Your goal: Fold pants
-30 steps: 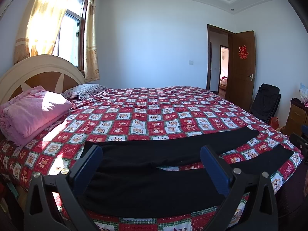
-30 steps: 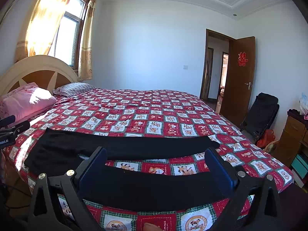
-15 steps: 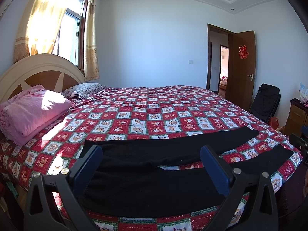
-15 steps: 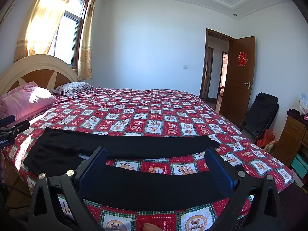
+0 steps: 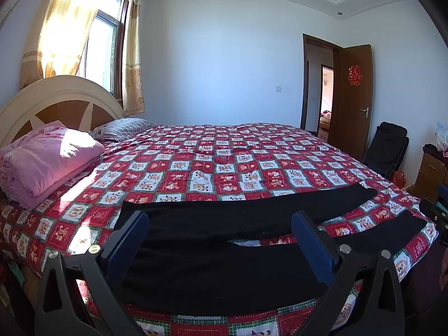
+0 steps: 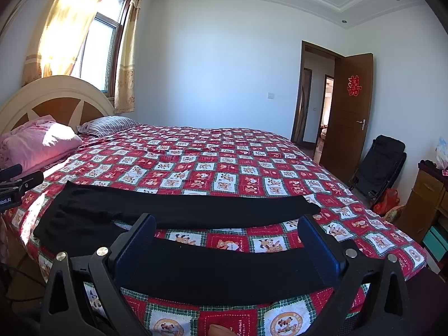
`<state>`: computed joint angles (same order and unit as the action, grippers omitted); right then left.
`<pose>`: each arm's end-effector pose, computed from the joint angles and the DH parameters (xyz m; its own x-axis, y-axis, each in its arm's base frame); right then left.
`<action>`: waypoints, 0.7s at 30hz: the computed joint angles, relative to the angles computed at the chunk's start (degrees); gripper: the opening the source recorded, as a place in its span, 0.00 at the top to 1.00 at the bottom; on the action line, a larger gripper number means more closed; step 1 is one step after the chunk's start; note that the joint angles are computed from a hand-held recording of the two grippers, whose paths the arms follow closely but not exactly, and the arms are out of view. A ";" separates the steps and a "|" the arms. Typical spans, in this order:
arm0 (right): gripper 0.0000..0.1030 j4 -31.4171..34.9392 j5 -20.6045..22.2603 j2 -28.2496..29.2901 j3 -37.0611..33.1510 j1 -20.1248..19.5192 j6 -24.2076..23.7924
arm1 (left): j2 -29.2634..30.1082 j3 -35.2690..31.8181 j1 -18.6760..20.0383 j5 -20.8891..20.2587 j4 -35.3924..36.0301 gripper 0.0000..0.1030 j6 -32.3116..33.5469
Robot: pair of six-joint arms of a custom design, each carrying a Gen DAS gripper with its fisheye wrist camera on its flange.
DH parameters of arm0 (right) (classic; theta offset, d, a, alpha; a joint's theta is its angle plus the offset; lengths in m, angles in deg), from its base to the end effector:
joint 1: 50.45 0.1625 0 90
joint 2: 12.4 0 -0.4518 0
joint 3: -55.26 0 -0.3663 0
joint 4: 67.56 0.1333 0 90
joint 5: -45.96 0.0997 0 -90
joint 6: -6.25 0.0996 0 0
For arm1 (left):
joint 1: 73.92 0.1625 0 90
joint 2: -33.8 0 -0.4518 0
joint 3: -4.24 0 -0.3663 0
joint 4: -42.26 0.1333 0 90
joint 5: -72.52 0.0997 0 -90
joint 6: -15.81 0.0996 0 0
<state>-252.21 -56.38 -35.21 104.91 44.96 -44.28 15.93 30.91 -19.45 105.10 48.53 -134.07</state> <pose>0.1936 -0.8566 0.2278 -0.6026 -0.2236 0.7661 -0.7878 0.3200 -0.5263 -0.2985 -0.7918 0.1349 -0.7122 -0.1959 -0.6741 0.5879 0.3583 -0.7253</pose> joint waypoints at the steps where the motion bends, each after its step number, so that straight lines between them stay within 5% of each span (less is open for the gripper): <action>1: 0.01 0.00 -0.02 0.03 -0.05 0.00 -0.05 | 0.02 0.00 0.00 -0.03 -0.02 0.00 0.03; 21: 0.01 -0.09 -0.45 0.00 0.51 -0.06 -0.47 | 0.24 -0.37 0.01 -0.14 0.44 0.00 -0.30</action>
